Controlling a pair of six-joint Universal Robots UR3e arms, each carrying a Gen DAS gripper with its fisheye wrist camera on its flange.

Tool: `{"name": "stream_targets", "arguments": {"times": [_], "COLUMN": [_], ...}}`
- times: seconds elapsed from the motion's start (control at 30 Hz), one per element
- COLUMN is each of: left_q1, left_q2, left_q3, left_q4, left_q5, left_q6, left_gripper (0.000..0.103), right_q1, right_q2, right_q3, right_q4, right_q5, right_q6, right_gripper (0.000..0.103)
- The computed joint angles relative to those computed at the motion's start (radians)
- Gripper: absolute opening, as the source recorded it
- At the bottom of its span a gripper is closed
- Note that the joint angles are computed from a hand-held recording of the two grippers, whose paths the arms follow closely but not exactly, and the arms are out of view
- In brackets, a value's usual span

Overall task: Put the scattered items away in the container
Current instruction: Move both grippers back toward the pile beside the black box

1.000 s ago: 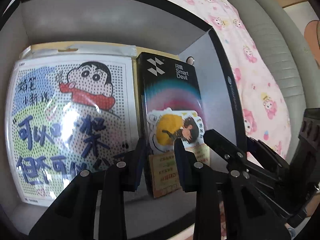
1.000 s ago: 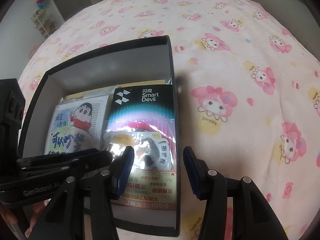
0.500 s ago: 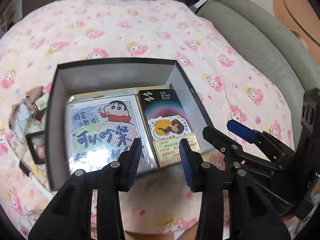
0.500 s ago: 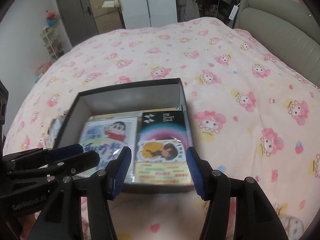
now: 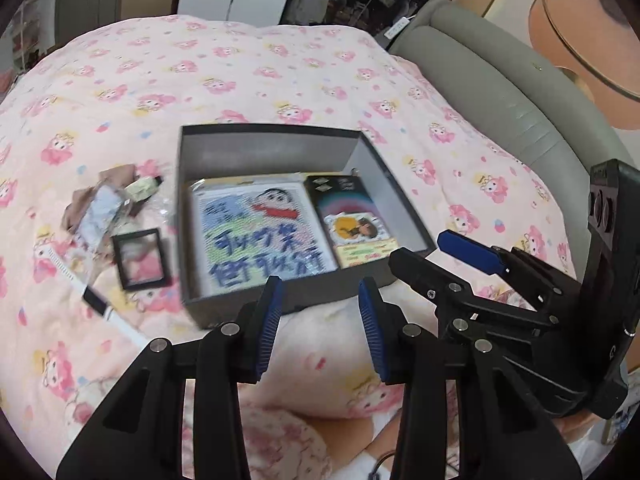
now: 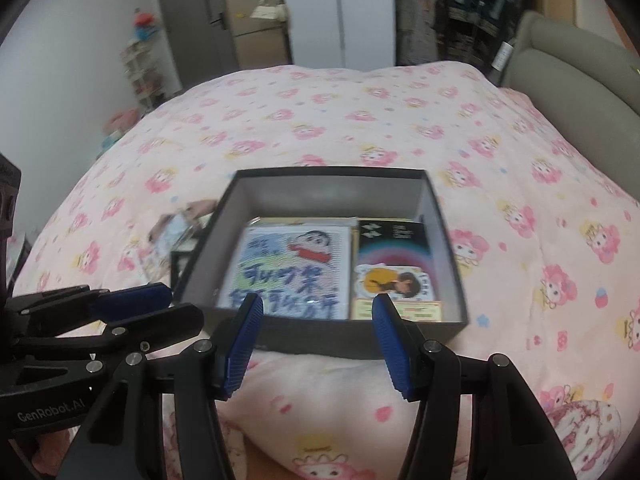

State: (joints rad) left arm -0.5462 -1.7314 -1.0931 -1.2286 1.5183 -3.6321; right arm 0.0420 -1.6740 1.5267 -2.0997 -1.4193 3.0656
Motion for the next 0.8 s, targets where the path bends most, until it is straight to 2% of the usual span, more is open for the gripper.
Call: {"name": "stream_targets", "arguments": {"times": [0.13,0.4,0.57,0.7,0.8], "left_q1": [0.005,0.099,0.205,0.271,0.347], "left_q2": [0.071,0.283,0.412,0.479,0.539], "left_q3": [-0.091,-0.311,-0.421,-0.489,-0.549], "left_q4": [-0.013,-0.018,-0.035,-0.044,-0.038], "left_q5": [0.035,0.023,-0.027,-0.042,-0.086], "left_q6": [-0.006,-0.007,0.031,0.046,0.071], "left_gripper": [0.038,0.038,0.038,0.038,0.038], "right_q1": [0.097,0.230,0.310,0.388,0.404], "right_q2": [0.042,0.140,0.227,0.307,0.366], "right_q3": [-0.024,-0.111,-0.197,-0.273,-0.347], "right_q4": [-0.002,0.005,0.016,0.002,0.029], "right_q5": [-0.064,-0.075,-0.079,-0.148,-0.131], "right_q6": [0.016,0.052,0.068,0.075,0.084], "right_gripper": [0.053,0.053,0.053,0.053,0.053]}}
